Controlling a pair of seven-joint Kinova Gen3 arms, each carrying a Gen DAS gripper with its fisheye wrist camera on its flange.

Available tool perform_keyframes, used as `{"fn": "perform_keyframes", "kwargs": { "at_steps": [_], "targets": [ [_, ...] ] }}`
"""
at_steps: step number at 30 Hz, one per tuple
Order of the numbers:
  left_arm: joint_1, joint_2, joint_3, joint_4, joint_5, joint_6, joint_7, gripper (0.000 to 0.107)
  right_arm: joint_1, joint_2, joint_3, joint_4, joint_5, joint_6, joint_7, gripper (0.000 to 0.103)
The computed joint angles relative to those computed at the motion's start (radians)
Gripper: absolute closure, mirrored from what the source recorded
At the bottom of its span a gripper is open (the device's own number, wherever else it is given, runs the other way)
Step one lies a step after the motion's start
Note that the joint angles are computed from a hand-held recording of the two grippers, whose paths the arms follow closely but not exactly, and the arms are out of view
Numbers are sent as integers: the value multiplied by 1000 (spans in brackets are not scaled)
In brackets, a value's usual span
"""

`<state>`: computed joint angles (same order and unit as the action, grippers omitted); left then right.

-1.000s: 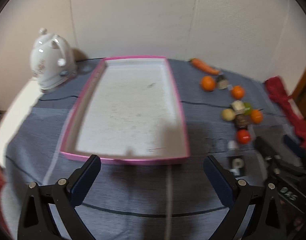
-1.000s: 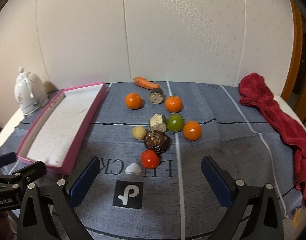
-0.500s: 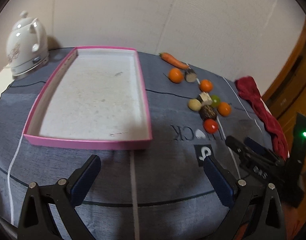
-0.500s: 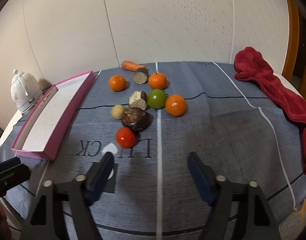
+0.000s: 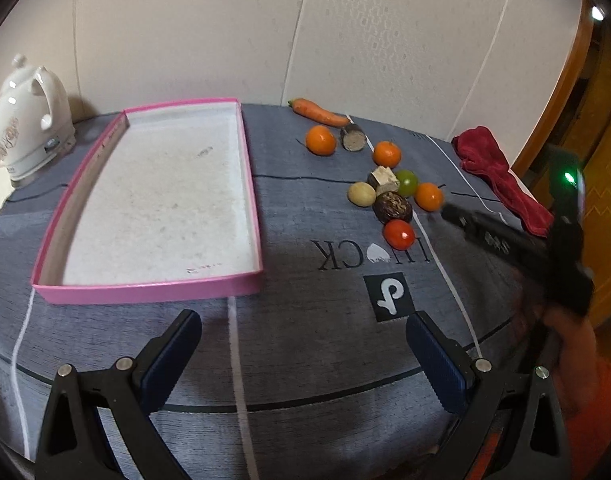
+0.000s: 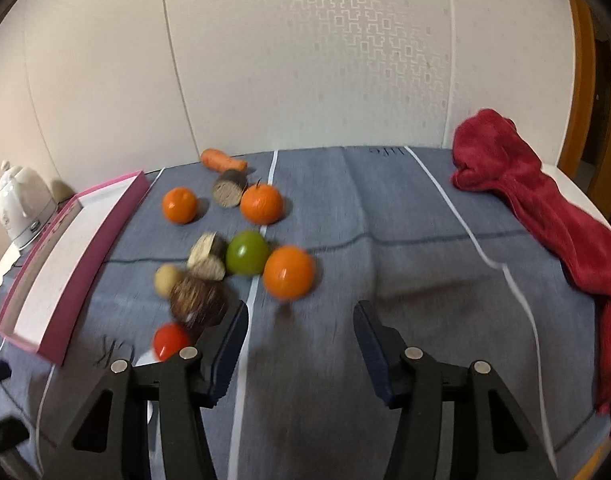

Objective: Organize fruits
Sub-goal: 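Move the right gripper to the tangerine and close on it, then grasp the red tomato with the left gripper while the right gripper holds the tangerine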

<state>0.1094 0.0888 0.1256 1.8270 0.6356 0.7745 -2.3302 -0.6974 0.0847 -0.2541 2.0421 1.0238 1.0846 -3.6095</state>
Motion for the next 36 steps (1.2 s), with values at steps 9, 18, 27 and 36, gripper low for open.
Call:
{"fn": "perform_keyframes", "kwargs": {
  "at_steps": [9,18,27,36],
  "targets": [
    [23,5,8,-13,-45,-24,44,5,111,-3,55,5,14,-197,125,61],
    [57,22,34,-33,-91,-50,76,5,124,14,73,-15,-18,-219,164,69],
    [117,61,60,-79,-169,-104,162,5,80,36,63,-39,-25,-81,114,69],
    [175,108,95,-101,-252,-184,214,5,85,29,68,-32,-38,-67,82,69]
  ]
}}
